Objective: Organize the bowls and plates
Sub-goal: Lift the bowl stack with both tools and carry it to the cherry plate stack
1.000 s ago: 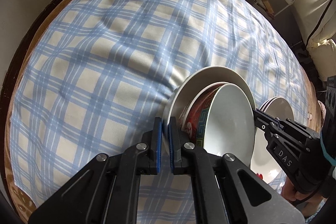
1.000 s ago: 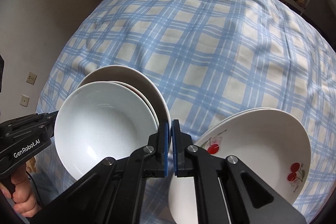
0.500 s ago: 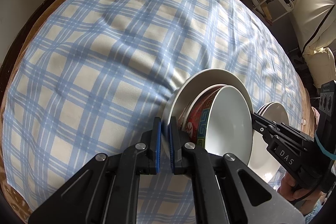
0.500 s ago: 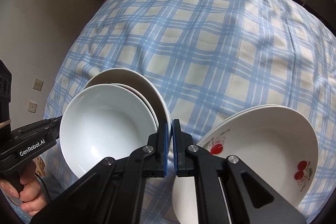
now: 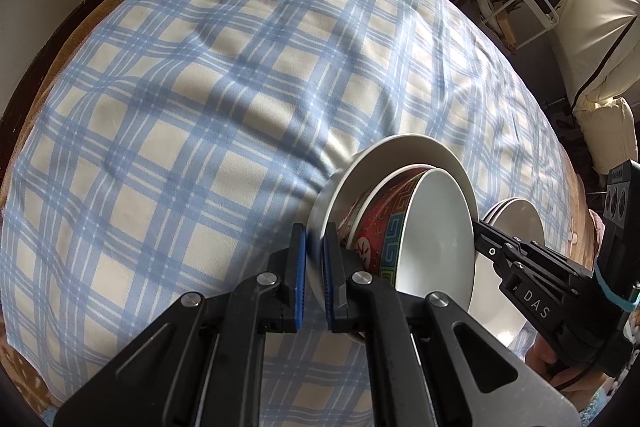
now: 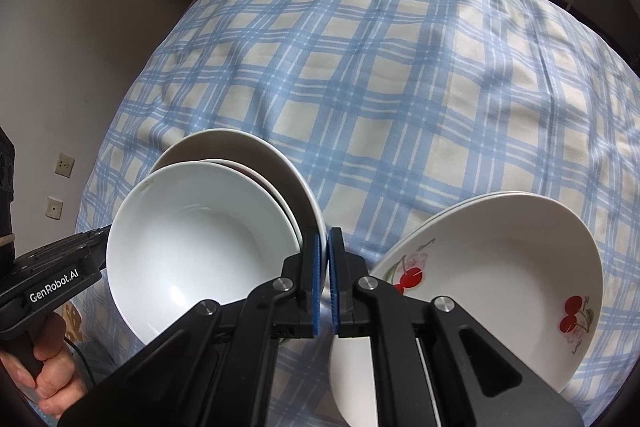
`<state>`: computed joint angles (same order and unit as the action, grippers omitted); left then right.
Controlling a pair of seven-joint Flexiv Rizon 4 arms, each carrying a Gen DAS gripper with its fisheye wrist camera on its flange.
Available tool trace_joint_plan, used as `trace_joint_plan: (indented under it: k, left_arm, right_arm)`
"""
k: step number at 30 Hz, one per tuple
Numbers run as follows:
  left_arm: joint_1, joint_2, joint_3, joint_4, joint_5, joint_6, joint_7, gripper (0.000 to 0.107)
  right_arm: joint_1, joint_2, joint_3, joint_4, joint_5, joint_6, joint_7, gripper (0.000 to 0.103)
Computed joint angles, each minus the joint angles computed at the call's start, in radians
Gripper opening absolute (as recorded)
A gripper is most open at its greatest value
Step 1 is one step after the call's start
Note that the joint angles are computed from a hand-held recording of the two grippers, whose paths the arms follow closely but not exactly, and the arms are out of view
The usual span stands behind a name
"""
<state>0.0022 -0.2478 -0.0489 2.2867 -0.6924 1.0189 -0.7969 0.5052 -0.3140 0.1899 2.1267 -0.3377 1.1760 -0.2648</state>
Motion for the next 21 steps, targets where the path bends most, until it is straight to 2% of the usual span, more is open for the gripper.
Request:
trace_joint_plan:
  k: [6,21]
  left_arm:
    - [-0.002,0.013,0.003,0.000,0.009,-0.005,0.006,0.005]
    - [-0.001,0.042,0.013,0.004,0.001,-0.042,0.031,0.004]
  right_arm:
    - [-0.006,0.013,0.009,0.002,0.026,-0.002,-0.007,0.008]
    - [-0.004,0.054,0.006,0.015,-0.002,-0.021,0.024,0.008]
